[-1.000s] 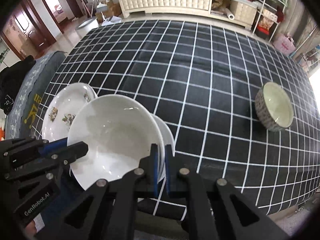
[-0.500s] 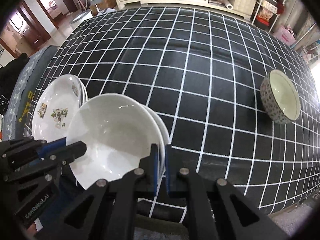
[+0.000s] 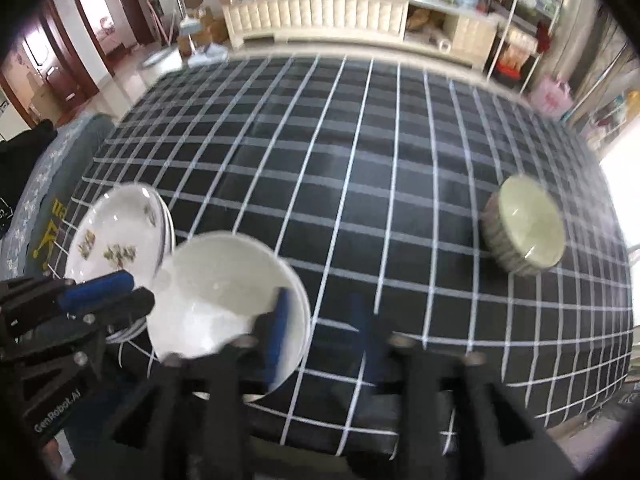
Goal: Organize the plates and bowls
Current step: 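Carry the nested bowls with the left tool toward the floral bowl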
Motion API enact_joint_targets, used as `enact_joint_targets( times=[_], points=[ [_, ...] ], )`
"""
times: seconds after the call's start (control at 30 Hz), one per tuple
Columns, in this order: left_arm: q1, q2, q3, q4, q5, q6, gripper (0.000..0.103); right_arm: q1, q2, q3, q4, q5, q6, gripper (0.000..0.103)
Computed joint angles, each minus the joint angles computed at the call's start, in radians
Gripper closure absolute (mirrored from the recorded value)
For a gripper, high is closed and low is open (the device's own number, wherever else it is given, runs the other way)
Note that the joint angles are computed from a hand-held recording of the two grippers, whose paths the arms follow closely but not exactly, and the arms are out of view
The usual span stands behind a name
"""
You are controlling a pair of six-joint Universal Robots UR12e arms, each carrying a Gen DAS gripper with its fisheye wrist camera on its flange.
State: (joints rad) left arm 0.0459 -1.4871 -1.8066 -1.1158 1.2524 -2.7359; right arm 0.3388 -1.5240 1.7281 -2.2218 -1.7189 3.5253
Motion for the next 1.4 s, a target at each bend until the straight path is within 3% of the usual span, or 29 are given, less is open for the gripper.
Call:
enact_joint_targets(
  times=[0.03, 0.13, 0.27, 0.47, 0.63, 0.93, 1.07, 1.4],
  points=[
    [0.001, 0.003, 0.002, 0.01, -0.003, 0.001, 0.07, 0.001, -0.006, 0.004, -0.022, -0.004, -0.006, 0.033],
    [-0.002, 0.014, 0.005, 0.04, -0.013, 0.002, 0.063, 0.005, -0.027, 0.017, -0.087, -0.04, -0.01, 0.027],
    [-0.006, 0.023, 0.017, 0.063, -0.03, -0.003, 0.054, -0.008, -0.057, 0.026, -0.113, -0.066, 0.004, 0.025],
    [-0.033, 0.032, 0.027, 0.124, -0.062, -0.011, 0.048, -0.01, -0.091, 0.04, -0.137, -0.161, -0.051, 0.024],
    [-0.08, 0.017, 0.051, 0.135, -0.072, -0.017, 0.045, -0.051, -0.121, 0.059, -0.146, -0.114, -0.048, 0.024],
    [-0.183, -0.047, 0.101, 0.126, -0.033, -0.029, 0.045, -0.11, -0.162, 0.11, -0.179, -0.163, -0.035, 0.018],
    [-0.218, -0.079, 0.127, 0.125, -0.02, -0.044, 0.038, -0.167, -0.181, 0.135, -0.184, -0.103, -0.017, 0.018],
    [-0.31, -0.193, 0.23, 0.07, 0.036, -0.105, 0.038, -0.268, -0.186, 0.154, -0.12, -0.015, -0.036, 0.018]
  ],
)
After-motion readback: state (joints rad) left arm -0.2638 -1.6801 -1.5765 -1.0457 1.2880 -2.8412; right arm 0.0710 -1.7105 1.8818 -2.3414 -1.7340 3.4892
